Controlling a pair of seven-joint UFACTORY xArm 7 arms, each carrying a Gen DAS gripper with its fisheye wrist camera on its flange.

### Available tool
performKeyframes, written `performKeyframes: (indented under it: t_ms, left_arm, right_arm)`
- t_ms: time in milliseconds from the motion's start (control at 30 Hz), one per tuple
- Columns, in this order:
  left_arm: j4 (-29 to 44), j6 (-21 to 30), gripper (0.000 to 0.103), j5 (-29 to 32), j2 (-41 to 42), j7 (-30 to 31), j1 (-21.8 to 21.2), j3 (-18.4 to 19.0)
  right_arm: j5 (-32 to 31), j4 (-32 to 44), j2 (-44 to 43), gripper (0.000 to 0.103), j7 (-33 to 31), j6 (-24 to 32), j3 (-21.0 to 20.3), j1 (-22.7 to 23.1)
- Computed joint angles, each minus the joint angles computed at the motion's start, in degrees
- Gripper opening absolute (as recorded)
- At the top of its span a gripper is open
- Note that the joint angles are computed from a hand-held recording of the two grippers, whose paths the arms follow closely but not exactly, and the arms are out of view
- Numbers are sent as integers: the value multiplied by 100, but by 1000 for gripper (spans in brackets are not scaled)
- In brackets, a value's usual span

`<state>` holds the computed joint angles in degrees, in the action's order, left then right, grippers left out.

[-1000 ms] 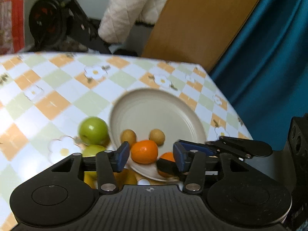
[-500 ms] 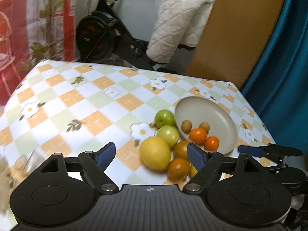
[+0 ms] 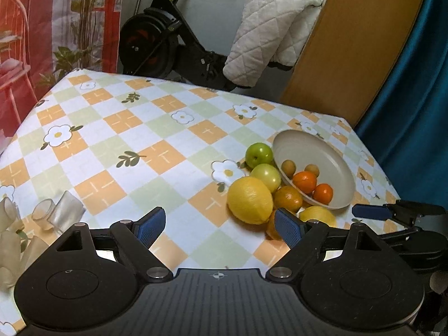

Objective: Organize fruits
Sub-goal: 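Withdraw the left gripper from the plate back over the fruit pile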

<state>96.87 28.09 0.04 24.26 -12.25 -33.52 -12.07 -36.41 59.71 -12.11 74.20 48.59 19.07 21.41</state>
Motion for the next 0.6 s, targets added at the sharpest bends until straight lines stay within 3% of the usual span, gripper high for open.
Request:
performKeyframes:
  t_ms: [300,600]
  left_arm:
    - [266,279,87,-132,166,234,62,-44]
    - [135,58,86,315,106,-416,-353,156]
  right_arm:
    - [-154,185,305,76,82,-156,-124,35]
    - [-245,-763,-364,76,65,-921,-141,-141]
